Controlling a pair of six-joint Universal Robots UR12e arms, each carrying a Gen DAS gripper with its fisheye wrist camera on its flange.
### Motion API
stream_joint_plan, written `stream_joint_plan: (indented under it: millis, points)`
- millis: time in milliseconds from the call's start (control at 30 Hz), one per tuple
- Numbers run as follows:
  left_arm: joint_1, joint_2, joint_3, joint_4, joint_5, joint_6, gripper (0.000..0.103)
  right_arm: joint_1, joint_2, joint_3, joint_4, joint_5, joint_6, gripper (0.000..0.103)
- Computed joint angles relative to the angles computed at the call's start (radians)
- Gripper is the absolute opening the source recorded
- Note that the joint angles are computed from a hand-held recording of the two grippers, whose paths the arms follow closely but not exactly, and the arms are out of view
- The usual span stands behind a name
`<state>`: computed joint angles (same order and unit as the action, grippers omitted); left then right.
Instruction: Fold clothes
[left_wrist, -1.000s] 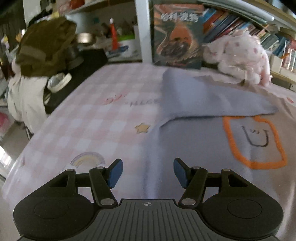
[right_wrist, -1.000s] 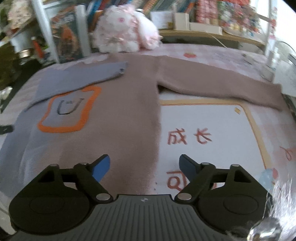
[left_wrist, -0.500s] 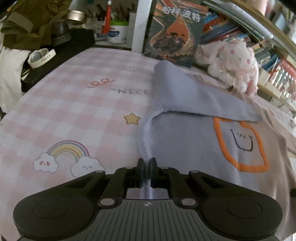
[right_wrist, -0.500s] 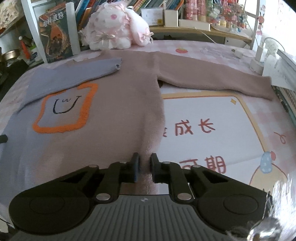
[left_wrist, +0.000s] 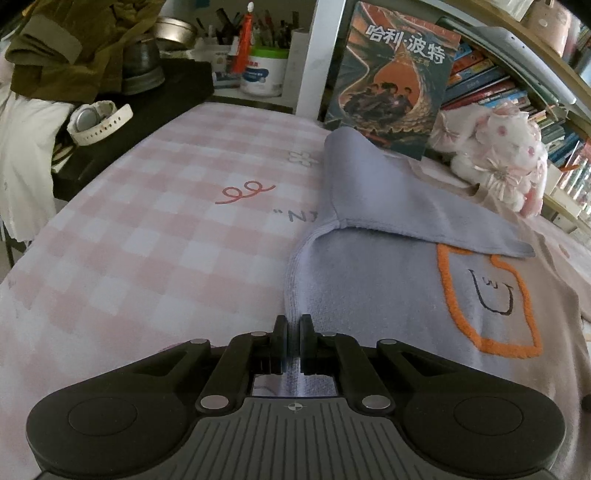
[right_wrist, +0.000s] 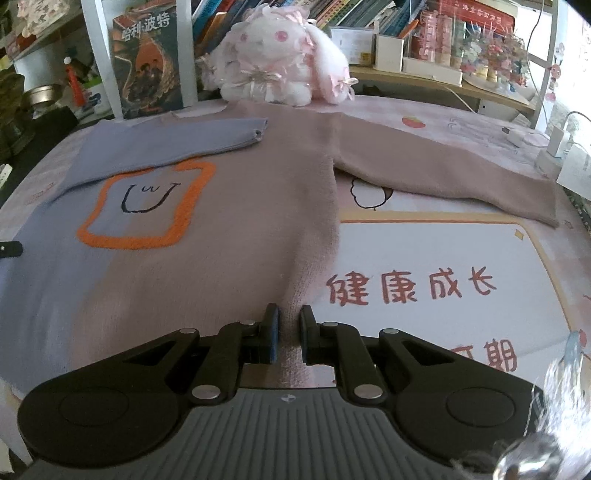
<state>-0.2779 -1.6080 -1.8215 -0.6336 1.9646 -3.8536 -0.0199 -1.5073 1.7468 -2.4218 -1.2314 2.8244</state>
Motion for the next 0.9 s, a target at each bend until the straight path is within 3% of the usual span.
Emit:
stream_joint_plan:
  millis: [133,300,433,567,700,900]
  points:
    - [-0.001,0.001,0.004,-0.015,0.001,0.023,0.01,0.008,-0.008,0.011,-0.016,-0.02,0.02,0.011]
    - [-0.024,0.012,0.008,-0.017,0.044,0.08,0.011,0.013,-0.019,0.016,-0.017,-0.059,0.1,0.022]
    - [-0.049,0.025,0.003,0.012,0.078,0.12,0.027,0.005,-0.042,0.035,-0.047,-0.058,0.171,0.039]
    - [-0.074,0.032,-0.005,0.061,0.08,0.162,0.051,0.008,-0.065,0.056,-0.101,-0.079,0.218,0.06]
    - [-0.091,0.031,-0.006,0.091,0.052,0.216,0.063,0.018,-0.087,0.079,-0.148,-0.102,0.24,0.07]
    - [-0.103,0.03,-0.013,0.096,-0.003,0.271,0.07,0.031,-0.118,0.107,-0.149,-0.14,0.242,0.079]
